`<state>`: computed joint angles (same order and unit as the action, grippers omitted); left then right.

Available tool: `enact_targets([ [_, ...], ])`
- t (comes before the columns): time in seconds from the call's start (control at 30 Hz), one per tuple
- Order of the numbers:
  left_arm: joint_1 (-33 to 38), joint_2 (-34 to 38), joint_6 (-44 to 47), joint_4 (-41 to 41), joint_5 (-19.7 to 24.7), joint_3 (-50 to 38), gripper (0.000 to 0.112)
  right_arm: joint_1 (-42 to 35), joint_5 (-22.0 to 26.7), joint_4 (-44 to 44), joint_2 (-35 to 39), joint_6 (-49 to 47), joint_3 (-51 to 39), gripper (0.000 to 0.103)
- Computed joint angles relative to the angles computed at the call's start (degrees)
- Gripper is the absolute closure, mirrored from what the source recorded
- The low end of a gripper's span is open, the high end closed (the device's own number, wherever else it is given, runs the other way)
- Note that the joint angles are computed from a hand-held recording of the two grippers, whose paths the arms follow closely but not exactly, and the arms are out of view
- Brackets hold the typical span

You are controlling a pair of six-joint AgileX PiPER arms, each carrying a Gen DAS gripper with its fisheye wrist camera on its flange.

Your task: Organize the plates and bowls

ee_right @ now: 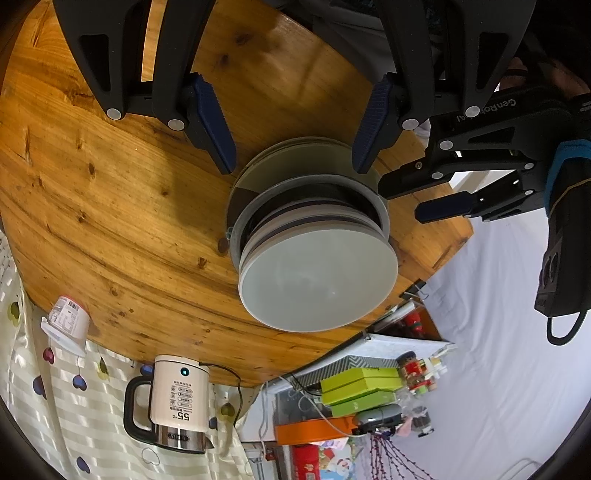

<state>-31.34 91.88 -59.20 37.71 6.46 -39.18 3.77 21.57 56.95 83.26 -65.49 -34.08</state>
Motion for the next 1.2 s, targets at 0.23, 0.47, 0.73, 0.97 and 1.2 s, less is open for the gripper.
enact_targets([
  [0.23, -0.7, -0.4, 0.1, -0.2, 0.0, 0.4, 0.058, -0.3, 0.1, -0.1, 0.1, 0.0, -0.1, 0.037],
  [0.47, -0.5, -0.5, 1.2, -1.2, -0.3, 0.6, 0.058, -0.9, 0.4, 0.1, -0.2, -0.7, 0.1, 0.037],
  [0.73, -1.3, -0.5, 1.2, -1.6, 0.1, 0.5, 0.058, -0.8, 0.3, 0.2, -0.2, -0.7, 0.2, 0.037],
  [0.97, -1.9, -0.3, -0.3, -0.1, 0.5, 0.3, 0.058, -1.0, 0.6, 0.2, -0.3, -0.7, 0.2, 0.037],
  [1.2, -1.9, 0.0, 2.4, -2.5, 1.0, -0.2, 0.058, -1.0, 0.5, 0.3, -0.3, -0.8, 0.2, 0.037],
])
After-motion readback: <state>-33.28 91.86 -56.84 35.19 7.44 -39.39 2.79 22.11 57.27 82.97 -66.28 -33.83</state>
